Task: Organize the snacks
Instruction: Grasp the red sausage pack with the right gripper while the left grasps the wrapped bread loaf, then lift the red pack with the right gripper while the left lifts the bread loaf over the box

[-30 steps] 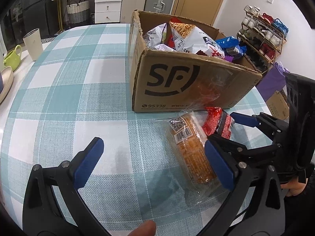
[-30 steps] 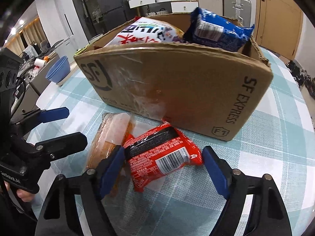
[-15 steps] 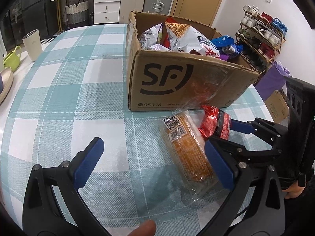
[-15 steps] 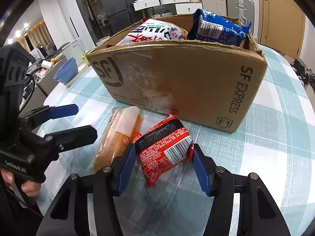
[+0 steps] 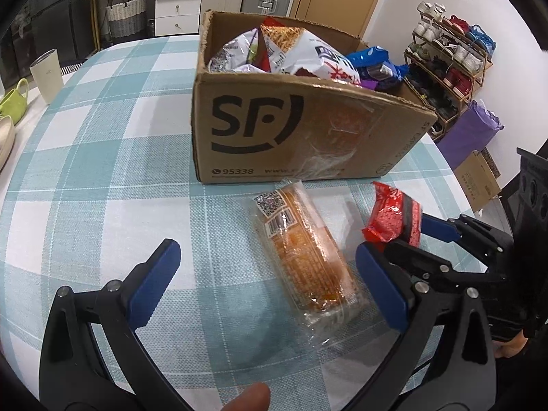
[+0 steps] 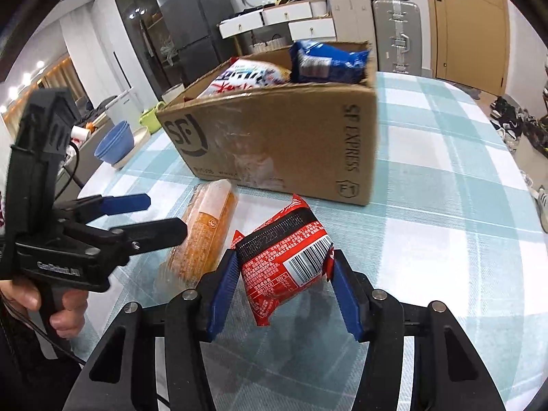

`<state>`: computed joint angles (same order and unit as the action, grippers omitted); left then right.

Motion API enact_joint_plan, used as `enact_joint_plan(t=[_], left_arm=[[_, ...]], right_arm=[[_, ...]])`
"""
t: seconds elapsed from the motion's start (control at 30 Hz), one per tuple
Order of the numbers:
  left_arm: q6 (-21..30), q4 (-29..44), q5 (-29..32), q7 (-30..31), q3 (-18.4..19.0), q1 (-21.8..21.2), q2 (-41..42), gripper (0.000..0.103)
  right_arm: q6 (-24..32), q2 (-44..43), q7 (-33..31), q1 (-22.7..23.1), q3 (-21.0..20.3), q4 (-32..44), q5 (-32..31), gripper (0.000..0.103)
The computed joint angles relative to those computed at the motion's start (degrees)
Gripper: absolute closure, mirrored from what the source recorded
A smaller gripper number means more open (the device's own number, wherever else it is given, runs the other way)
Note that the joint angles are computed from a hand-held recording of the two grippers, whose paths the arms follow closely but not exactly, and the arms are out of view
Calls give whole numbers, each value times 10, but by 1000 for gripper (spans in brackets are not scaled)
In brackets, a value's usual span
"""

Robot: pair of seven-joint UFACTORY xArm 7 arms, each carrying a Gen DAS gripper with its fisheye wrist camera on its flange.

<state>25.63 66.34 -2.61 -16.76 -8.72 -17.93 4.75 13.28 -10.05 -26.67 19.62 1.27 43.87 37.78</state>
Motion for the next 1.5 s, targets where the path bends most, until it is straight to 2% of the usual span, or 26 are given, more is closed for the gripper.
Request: enact_joint_plan(t=[0.17, 0.33, 0.4, 0.47, 0.6, 0.67, 0.9, 1.0, 1.07, 1.23, 1.37, 1.5], left_arm=[[12, 20, 28, -25, -1, -10, 19, 1], [32, 44, 86, -55, 3, -29, 44, 2], [36, 50, 66, -31, -4, -27, 51, 7], [44, 59, 53, -14, -8, -27, 59, 19], [47, 63, 47, -7, -7, -32, 64, 29], [43, 59, 40, -2, -7, -32, 61, 37], [21, 34, -2, 34, -12, -21, 46, 48], [12, 21, -26, 64, -14, -12, 38, 57], [8, 16, -21, 63, -12, -15, 32, 66], [-5, -2, -57, 95, -15, -9, 16, 70], [-16, -23, -58, 97, -13, -9, -5, 70], [-25, -45, -33, 73, -10, -13, -33, 70]], right_arm=[[-10, -22, 2, -1, -11, -20, 7, 48], [-19, -37, 23, -5, -17, -32, -17, 48], [-21, -41, 19, 1, -27, -35, -14, 48], [-24, -37, 17, 7, -33, -32, -9, 48], [-25, -35, 6, 13, -40, -31, -1, 48], [-25, -35, 3, 13, -40, -31, 2, 48], [-29, -35, 2, 13, -38, -33, 6, 48], [-29, -35, 7, 11, -35, -33, 0, 48], [-30, -37, 6, 13, -36, -34, 0, 48], [-35, -39, 13, 14, -35, -36, -6, 48], [-39, -43, 18, 18, -34, -39, -12, 48], [-44, -50, 17, 28, -39, -44, -12, 49]])
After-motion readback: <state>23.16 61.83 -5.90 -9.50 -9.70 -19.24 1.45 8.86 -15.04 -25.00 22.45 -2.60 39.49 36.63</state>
